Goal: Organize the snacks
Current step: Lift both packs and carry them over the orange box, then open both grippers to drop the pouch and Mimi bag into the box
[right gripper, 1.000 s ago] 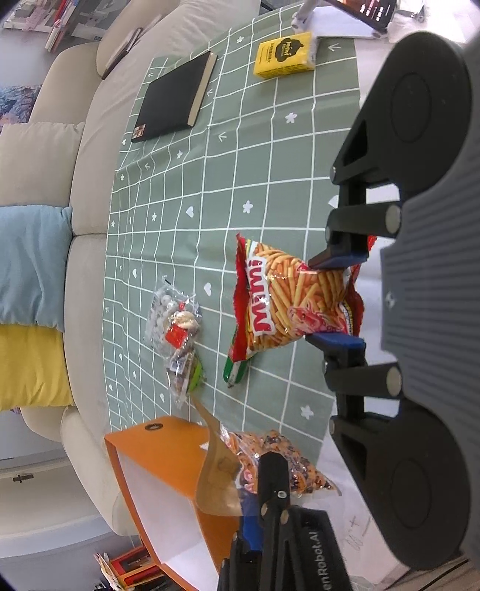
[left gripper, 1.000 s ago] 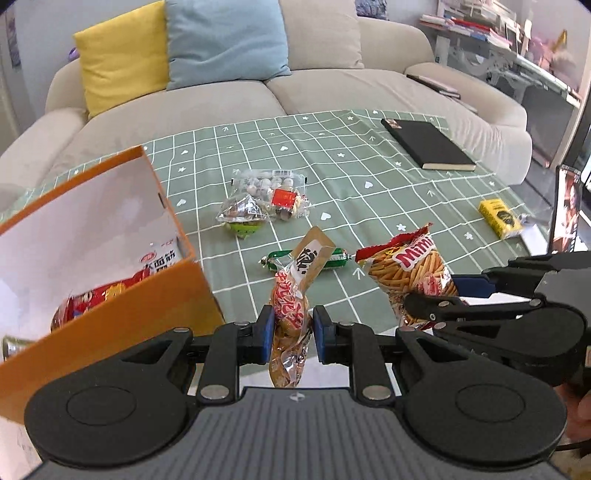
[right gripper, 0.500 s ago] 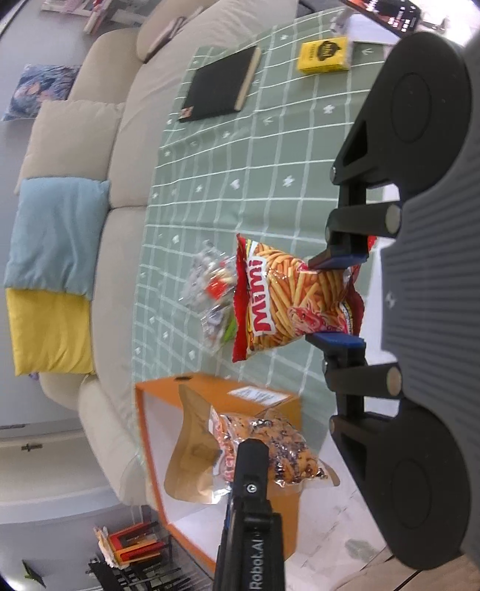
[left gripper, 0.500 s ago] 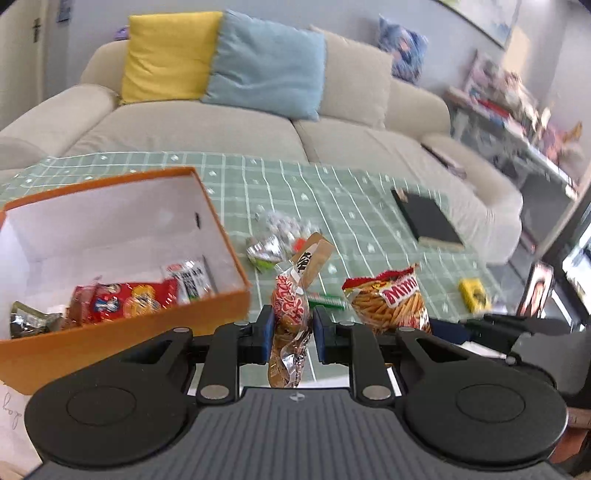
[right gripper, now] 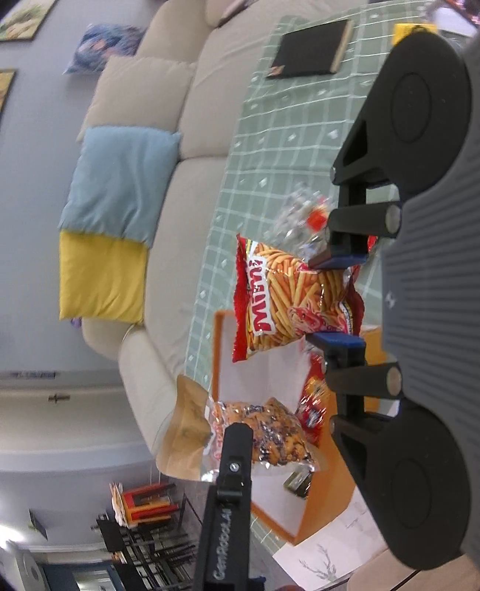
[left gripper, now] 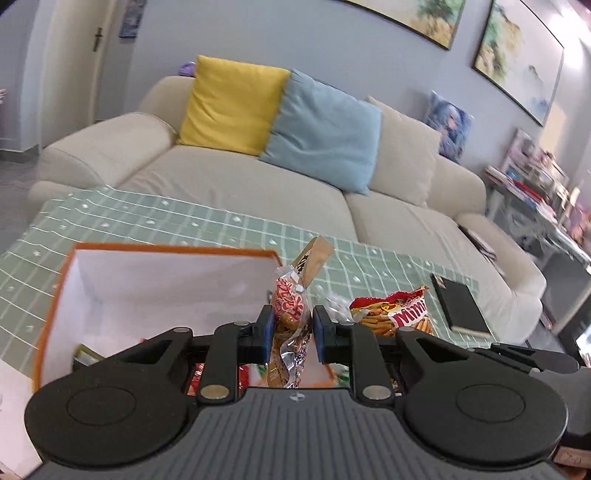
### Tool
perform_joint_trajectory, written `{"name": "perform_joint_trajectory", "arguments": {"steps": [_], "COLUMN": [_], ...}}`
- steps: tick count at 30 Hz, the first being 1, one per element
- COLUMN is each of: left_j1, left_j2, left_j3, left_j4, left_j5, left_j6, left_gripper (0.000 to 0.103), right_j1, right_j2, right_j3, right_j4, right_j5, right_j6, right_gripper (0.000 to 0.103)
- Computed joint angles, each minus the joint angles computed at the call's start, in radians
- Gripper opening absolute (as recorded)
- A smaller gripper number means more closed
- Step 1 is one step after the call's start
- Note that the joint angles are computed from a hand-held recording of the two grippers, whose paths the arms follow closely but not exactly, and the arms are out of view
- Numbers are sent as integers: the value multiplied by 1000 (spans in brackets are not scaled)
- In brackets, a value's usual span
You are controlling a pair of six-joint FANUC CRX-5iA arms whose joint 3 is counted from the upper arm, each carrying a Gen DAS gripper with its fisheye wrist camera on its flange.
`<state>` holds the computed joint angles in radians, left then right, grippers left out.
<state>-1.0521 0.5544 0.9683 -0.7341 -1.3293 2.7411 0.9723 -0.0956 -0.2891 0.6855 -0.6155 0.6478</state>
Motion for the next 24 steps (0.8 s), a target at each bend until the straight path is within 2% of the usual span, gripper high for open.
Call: {"name": "perform_joint_trajectory", "arguments": {"steps": [9, 16, 24], "left_j1": [50, 130, 203], "left_j2": [-55, -68, -36], "left_j3": [-74, -127, -147], "left_j4": [5, 100, 218], "left_j5": [-39, -23, -17], "left_j6": [10, -6, -63], "left_gripper": [24, 24, 23], "right_j1": [20, 23, 5], "right_j2": [126, 259, 381], "right_j3": [142, 270, 398], "right_j4": [-34, -59, -156], "right_j5": [26, -17, -85], "right_j6": [123, 256, 423], "right_gripper": [32, 31, 31]}}
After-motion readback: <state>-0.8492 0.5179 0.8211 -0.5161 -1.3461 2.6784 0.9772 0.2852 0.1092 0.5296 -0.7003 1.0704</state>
